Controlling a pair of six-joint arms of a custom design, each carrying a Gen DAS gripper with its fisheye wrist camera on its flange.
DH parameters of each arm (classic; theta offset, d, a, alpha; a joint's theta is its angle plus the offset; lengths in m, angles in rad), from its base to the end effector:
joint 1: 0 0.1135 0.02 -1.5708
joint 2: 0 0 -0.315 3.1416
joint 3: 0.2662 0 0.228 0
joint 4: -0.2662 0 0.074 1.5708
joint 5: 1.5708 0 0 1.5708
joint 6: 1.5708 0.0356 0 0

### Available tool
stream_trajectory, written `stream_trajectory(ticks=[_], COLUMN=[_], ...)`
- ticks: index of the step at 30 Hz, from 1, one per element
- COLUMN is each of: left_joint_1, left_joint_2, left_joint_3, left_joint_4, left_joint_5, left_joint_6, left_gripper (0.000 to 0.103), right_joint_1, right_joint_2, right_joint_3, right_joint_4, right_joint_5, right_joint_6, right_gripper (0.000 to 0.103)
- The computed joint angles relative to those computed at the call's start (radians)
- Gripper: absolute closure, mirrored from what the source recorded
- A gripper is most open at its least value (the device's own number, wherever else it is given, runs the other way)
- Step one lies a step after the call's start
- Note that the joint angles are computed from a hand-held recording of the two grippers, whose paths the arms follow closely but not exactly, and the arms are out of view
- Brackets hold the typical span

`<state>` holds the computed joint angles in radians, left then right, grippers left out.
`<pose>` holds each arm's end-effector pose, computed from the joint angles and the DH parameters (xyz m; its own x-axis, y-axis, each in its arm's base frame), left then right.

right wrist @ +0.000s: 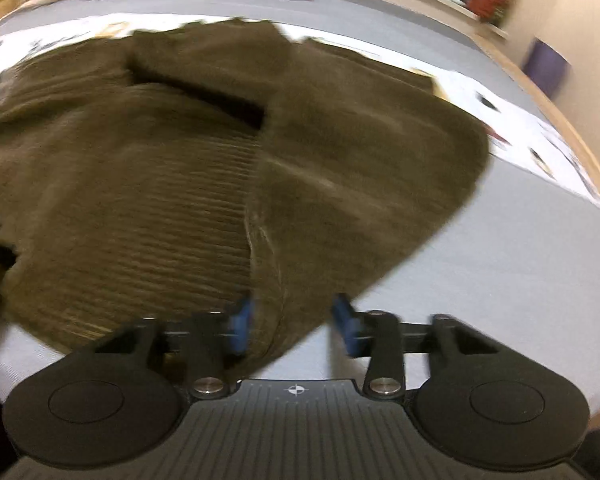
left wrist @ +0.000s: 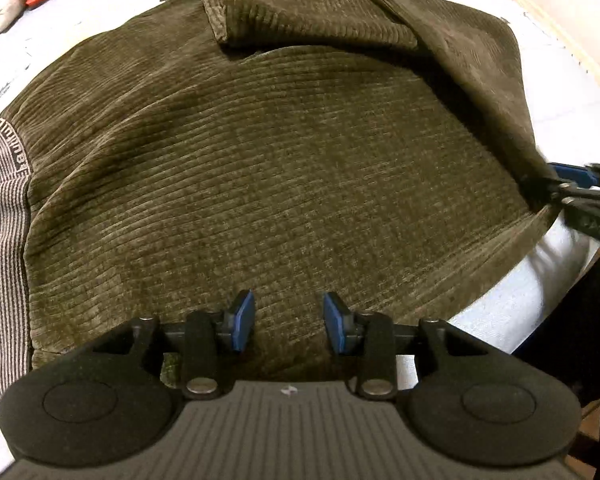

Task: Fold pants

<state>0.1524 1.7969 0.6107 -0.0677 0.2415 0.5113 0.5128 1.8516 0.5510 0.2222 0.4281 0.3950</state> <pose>0.2608 0.0314 0.1359 -0.8552 0.3493 -0.3830 0.3953 0.9174 -0.0457 0.2461 0.1216 0.1264 -0.8147 -0.0569 -0.5771 0.0414 0.9869 -0.1557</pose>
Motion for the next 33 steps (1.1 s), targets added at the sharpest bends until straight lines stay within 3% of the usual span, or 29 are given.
stream_trajectory(ticks=[5, 7, 13, 17, 21, 26, 29, 33], left_joint_1=[0.034, 0.039, 0.011, 0.038, 0.04, 0.032, 0.028, 0.024], left_joint_2=[-0.026, -0.02, 0.03, 0.07, 0.085, 0.086, 0.102, 0.111], left_joint_3=[0.012, 0.029, 0.055, 0.082, 0.086, 0.068, 0.077, 0.069], left_joint_4=[0.017, 0.009, 0.061, 0.055, 0.072, 0.111, 0.119, 0.154], left_joint_5=[0.09, 0.089, -0.013, -0.074, -0.069, -0.067, -0.061, -0.056], left_joint_6=[-0.029, -0.05, -0.107, -0.108, -0.096, -0.078, -0.084, -0.082], left_gripper=[0.061, 0.061, 0.061, 0.066, 0.066, 0.065, 0.065, 0.064], right_joint_1=[-0.053, -0.091, -0.124, -0.154, -0.211, -0.263, -0.279, -0.31], right_joint_2=[-0.08, -0.092, -0.233, -0.279, -0.181, 0.017, 0.126, 0.288], right_joint_3=[-0.072, -0.093, -0.157, -0.123, 0.02, 0.364, 0.509, 0.712], right_joint_4=[-0.014, -0.001, 0.08, 0.124, 0.148, 0.024, -0.008, -0.186], right_joint_5=[0.03, -0.038, -0.086, -0.109, -0.192, -0.259, -0.278, -0.28], right_joint_6=[0.045, 0.036, 0.053, -0.008, -0.136, -0.261, -0.361, -0.334], right_gripper=[0.071, 0.071, 0.057, 0.056, 0.052, 0.044, 0.031, 0.031])
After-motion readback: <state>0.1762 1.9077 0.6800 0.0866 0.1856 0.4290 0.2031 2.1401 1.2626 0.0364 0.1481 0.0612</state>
